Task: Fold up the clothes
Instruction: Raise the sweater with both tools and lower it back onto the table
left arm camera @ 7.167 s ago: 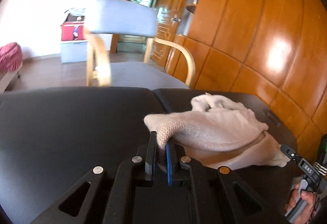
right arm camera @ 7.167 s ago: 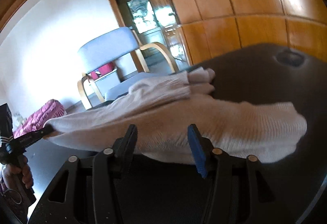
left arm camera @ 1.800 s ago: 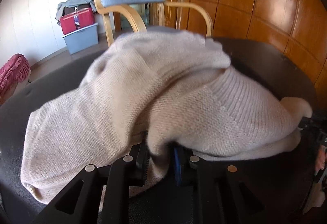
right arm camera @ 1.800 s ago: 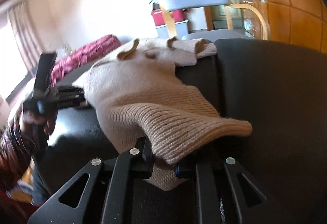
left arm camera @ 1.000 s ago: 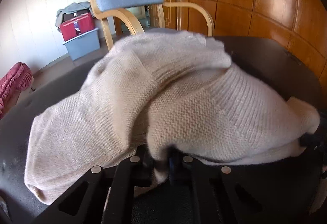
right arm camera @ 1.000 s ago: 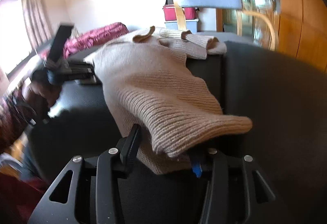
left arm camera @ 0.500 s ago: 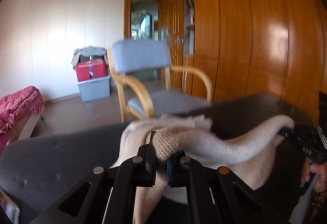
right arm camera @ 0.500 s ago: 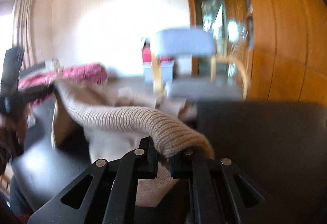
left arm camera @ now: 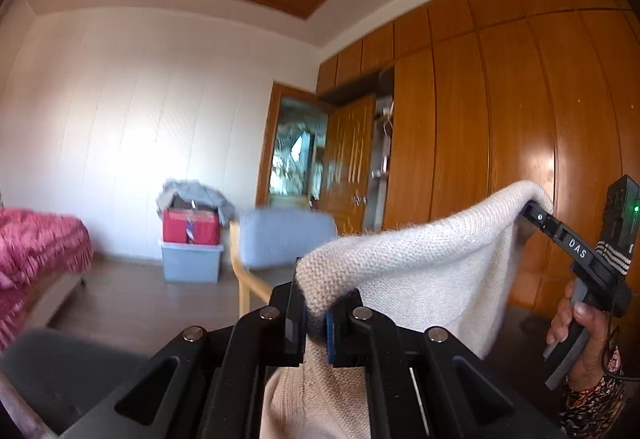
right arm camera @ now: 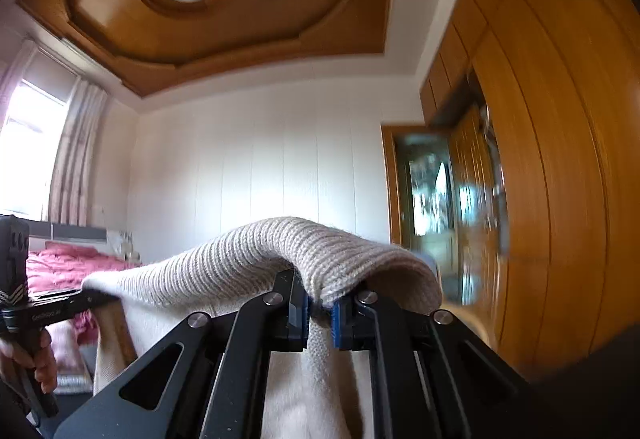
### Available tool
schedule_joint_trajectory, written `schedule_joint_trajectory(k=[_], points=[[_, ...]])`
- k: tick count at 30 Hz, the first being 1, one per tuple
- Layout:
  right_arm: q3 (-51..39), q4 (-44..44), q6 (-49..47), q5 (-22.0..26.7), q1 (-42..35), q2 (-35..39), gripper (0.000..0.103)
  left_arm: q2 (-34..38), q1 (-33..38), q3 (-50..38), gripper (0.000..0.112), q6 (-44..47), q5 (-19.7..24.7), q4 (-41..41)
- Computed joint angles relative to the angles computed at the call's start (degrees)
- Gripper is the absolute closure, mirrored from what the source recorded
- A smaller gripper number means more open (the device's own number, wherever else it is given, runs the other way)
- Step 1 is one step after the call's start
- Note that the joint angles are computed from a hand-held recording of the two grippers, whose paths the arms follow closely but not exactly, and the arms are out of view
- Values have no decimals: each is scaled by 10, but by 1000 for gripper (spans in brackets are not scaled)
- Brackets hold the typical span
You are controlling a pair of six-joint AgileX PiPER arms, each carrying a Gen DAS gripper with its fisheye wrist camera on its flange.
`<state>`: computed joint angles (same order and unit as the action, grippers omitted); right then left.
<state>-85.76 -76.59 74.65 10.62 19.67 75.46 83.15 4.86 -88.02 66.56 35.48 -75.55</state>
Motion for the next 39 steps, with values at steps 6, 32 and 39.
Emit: schedule_joint_trajectory(k=[6, 32, 39], points=[[-116, 64, -98, 27, 40, 27, 95, -18, 10, -81, 107, -94, 2, 54], [-251, 304, -403, 100, 89, 71, 95, -28, -85, -127, 106, -377, -158, 433], [-179, 516, -534, 134, 1, 244, 95, 208, -144, -127, 106, -737, -142, 818]])
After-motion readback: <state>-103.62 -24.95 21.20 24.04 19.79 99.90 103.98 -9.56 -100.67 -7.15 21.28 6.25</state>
